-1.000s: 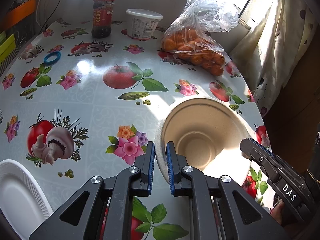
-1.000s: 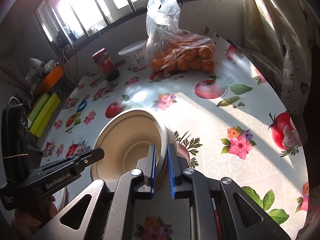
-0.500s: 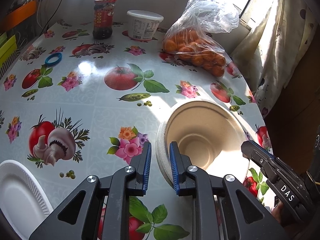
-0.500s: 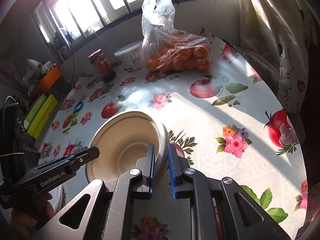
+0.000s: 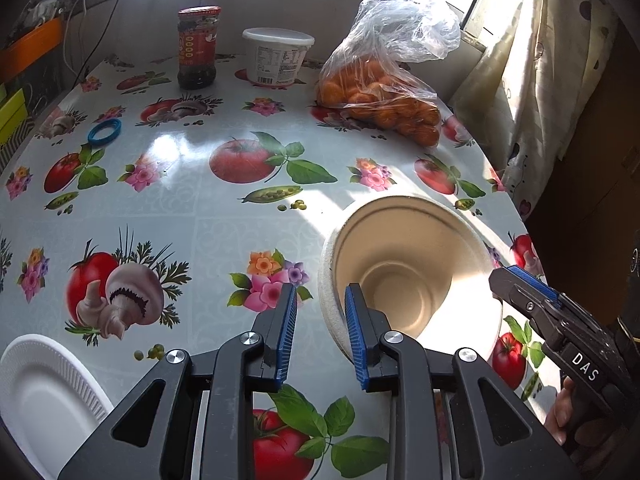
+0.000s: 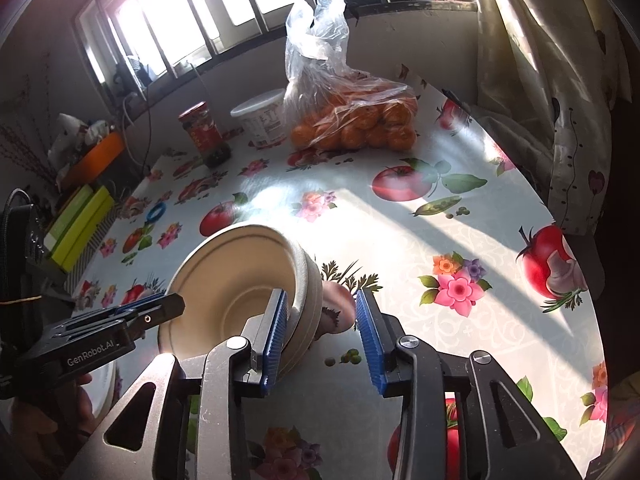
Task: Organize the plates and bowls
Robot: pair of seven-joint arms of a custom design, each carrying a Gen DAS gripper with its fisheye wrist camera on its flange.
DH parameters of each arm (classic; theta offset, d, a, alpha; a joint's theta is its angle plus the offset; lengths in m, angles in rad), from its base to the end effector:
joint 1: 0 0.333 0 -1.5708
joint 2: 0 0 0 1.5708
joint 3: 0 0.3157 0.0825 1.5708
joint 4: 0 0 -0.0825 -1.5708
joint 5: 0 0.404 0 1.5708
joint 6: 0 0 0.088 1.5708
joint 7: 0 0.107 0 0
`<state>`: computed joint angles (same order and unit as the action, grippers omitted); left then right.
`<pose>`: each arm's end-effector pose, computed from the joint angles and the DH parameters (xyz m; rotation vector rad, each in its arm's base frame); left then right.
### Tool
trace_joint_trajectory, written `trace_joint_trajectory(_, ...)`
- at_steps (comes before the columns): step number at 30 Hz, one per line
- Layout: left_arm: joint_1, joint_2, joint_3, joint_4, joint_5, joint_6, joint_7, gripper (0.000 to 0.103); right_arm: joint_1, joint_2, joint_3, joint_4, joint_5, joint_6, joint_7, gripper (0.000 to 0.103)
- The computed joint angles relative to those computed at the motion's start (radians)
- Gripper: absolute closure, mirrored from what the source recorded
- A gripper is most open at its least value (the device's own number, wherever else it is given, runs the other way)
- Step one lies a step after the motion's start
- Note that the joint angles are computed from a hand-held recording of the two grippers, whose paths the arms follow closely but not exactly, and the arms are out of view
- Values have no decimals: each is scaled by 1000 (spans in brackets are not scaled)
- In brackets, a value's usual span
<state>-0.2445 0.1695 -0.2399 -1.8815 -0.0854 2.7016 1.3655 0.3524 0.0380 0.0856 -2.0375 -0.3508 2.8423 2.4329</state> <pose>0.5938 -0.2997 0.4878 -1.7797 2.1705 -0.9223 0.5577 0.2805 0.5035 -1.5761 1.7976 -0.4075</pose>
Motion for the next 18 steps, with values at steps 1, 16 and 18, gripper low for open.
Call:
trace_joint_trajectory(1, -3, -6, 3, -10, 16, 12, -1, 77, 0, -3, -2, -6, -13, 8, 15, 67)
trace_joint_trajectory(16, 5, -40, -19, -69, -92, 122, 154, 59, -14, -25, 5, -66, 98, 85, -42, 62)
trace_joint_trajectory(18, 3, -36, -11, -68, -75, 117, 138, 59, -15, -26, 9, -76, 151, 102, -91, 61)
